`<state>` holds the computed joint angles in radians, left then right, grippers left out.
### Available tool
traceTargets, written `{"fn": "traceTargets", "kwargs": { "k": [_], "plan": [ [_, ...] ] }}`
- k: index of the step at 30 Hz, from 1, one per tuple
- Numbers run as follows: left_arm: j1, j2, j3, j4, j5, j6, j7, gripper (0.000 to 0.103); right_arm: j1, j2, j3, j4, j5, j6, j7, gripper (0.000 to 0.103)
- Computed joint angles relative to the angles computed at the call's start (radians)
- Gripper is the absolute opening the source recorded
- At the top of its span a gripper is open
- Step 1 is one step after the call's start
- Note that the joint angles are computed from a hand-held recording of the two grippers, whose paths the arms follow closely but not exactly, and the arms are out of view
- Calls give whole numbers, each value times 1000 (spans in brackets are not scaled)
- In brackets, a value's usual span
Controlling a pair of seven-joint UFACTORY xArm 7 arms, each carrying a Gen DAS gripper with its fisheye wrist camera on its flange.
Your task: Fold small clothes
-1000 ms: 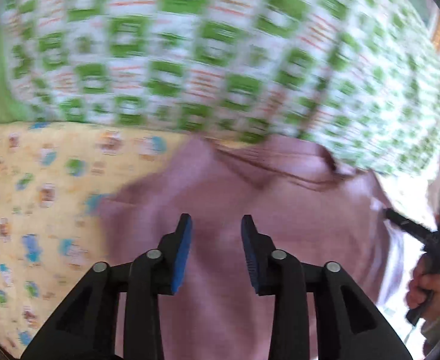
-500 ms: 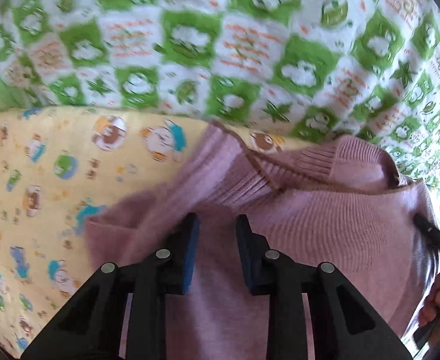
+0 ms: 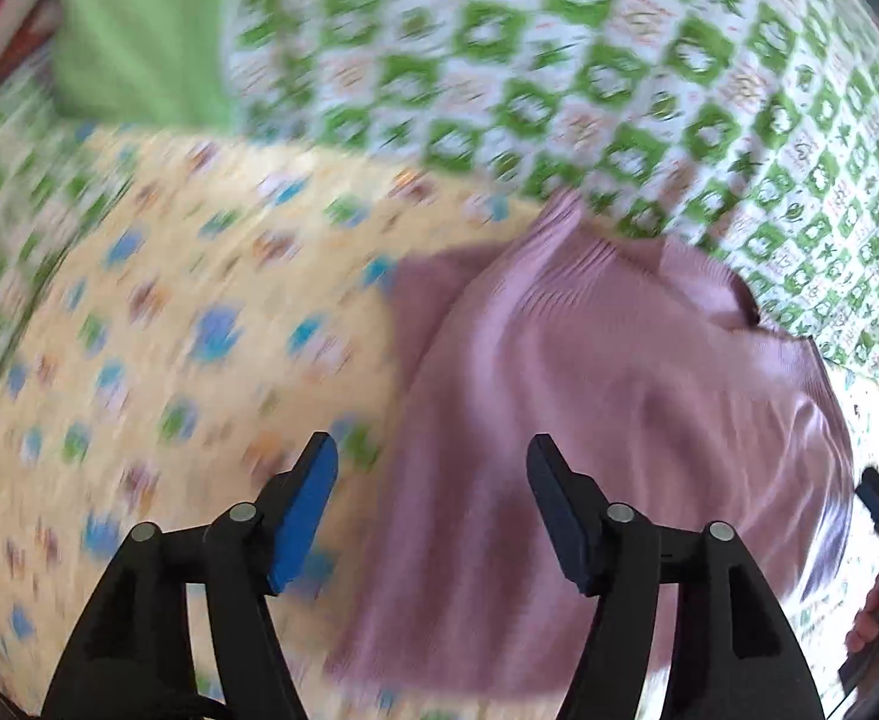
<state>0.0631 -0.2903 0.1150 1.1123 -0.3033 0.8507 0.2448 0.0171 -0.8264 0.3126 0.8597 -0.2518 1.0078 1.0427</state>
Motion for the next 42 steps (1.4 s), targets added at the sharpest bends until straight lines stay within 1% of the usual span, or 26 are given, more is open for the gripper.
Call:
{"fn": "traceTargets", "kwargs": {
  "k": [2, 3, 4, 5, 6, 8, 11, 15, 16, 17, 18, 19, 20, 21, 22, 23, 28, 30, 31, 33, 34, 35, 36, 37, 39, 42],
  "plan": [
    [27, -50, 14, -62, 6, 29, -45, 77, 20, -59, 19, -23, 21, 59, 23, 60],
    [36, -71, 22, -93, 3, 51, -65, 77, 35, -102, 28, -38, 38, 109, 35, 60],
    [36, -75, 13, -112, 2, 56, -96, 77, 41, -125, 37, -49, 51, 142, 48, 60],
    [44, -87, 26, -134, -4, 83, -111, 77, 46, -138, 48, -62, 65, 161, 68, 60],
    [43, -92, 23, -156, -11, 83, -130, 77, 53, -157, 53, -79, 78, 177, 85, 60],
    [45, -103, 45, -190, -47, 116, -149, 77, 67, -198, 65, -107, 104, 220, 123, 60],
    [42, -106, 70, -216, -115, 162, -157, 77, 80, -234, 69, -154, 127, 233, 170, 60],
    [28, -95, 51, -220, -147, 147, -163, 77, 99, -240, 63, -189, 135, 218, 182, 60],
    [22, -85, 45, -215, -153, 141, -164, 77, 104, -237, 60, -198, 137, 200, 183, 60],
    [15, -74, 34, -212, -156, 128, -168, 75, 112, -239, 54, -209, 141, 179, 183, 55],
    [9, -54, 21, -193, -147, 119, -177, 65, 119, -236, 47, -214, 144, 164, 178, 50],
    [1, -43, 15, -185, -147, 109, -166, 54, 124, -222, 41, -210, 145, 159, 166, 43],
    [-8, -32, 15, -172, -154, 112, -152, 33, 125, -206, 39, -201, 143, 161, 156, 29],
    [-10, -33, 17, -171, -159, 115, -142, 19, 130, -201, 34, -198, 143, 157, 146, 20],
    [-14, -34, 17, -164, -170, 110, -135, 14, 134, -197, 28, -192, 145, 154, 138, 14],
    [-14, -39, 17, -160, -170, 107, -130, 13, 136, -193, 26, -178, 142, 158, 126, 12],
    [-5, -68, 39, -171, -180, 101, -96, 11, 132, -231, 15, -128, 127, 189, 77, 9],
    [-1, -59, 43, -173, -176, 114, -93, 13, 124, -249, 7, -128, 135, 209, 66, 9],
    [4, -62, 51, -178, -179, 127, -87, 16, 124, -254, 0, -138, 147, 214, 64, 9],
    [14, -65, 48, -186, -179, 144, -113, 37, 122, -250, -4, -156, 172, 226, 64, 11],
    [18, -72, 52, -194, -186, 151, -119, 45, 117, -244, 1, -158, 181, 234, 71, 14],
    [25, -80, 53, -201, -188, 160, -136, 65, 110, -236, 13, -155, 182, 247, 81, 18],
    [29, -89, 53, -209, -190, 163, -150, 74, 102, -228, 28, -146, 178, 259, 92, 23],
    [32, -101, 56, -221, -200, 167, -163, 74, 97, -225, 37, -139, 175, 265, 103, 34],
    [29, -117, 68, -239, -232, 179, -168, 75, 89, -232, 55, -127, 161, 263, 127, 45],
    [18, -128, 68, -264, -275, 171, -185, 76, 85, -222, 76, -96, 127, 258, 120, 45]
  ]
}}
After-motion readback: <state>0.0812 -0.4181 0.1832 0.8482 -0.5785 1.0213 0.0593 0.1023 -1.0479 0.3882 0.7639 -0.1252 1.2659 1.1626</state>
